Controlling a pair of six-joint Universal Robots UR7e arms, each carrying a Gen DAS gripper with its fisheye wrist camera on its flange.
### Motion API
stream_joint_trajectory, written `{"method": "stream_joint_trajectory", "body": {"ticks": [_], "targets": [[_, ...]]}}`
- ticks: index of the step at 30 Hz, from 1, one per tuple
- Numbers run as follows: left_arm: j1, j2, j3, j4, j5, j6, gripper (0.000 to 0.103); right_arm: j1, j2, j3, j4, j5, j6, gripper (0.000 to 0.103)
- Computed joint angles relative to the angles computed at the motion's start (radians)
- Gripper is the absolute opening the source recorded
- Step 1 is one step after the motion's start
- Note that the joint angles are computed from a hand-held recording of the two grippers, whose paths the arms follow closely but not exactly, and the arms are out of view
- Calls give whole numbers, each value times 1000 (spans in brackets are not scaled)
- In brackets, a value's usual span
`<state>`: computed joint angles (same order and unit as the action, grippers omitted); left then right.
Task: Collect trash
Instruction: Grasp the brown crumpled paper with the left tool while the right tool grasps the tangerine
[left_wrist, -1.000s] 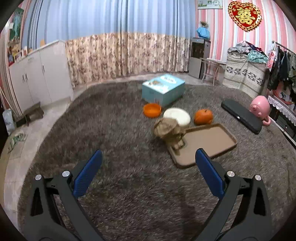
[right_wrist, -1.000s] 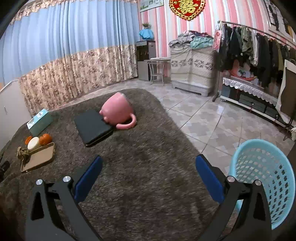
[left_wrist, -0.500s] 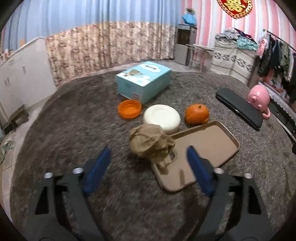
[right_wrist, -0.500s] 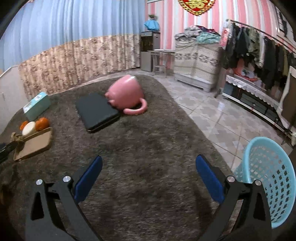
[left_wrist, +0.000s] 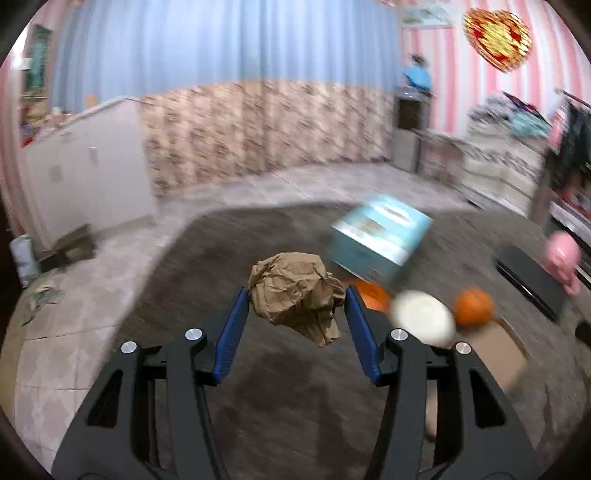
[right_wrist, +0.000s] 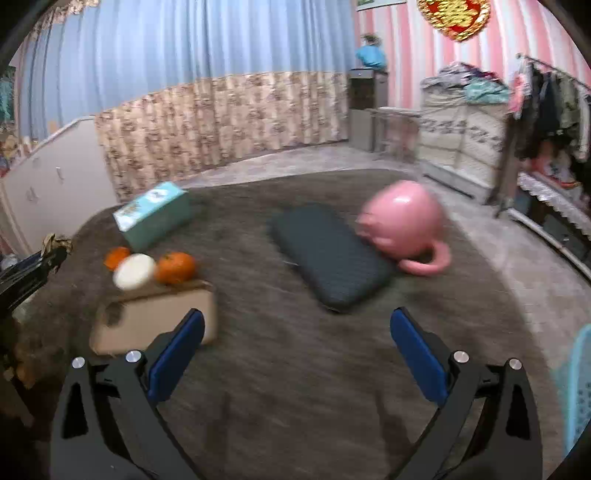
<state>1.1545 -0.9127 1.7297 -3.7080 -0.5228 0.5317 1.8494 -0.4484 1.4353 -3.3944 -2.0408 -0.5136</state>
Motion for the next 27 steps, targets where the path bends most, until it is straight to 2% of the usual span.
{"method": "stream_joint_trajectory", "body": {"ticks": [2,5,8,14,16,19,24,27], "targets": [[20,2,-18,-61,16,26,52,13,45,-64,42,3,-23,98],[50,-13,-2,-48,15,-60,52,29,116,-164,101,-7,-58,97],[80,-43,3,87,13,-213,52,39,167,-251,190,3,-55,86],[87,-33,-11,109,14,-222,52,38,257,-412,361,21,-22,66],[85,-25,-17,99,11,-202,52,38,276,-447,409,22,-20,49],[84,-28,-5,90,6,-192,52,31,252,-408,380,62,-10,37],[85,-27,-5,86,-1,-189,53,19,138,-222,202,101,12,35],[85,-25,-6,85,1,-183,52,13,54,-95,106,92,5,35]]}}
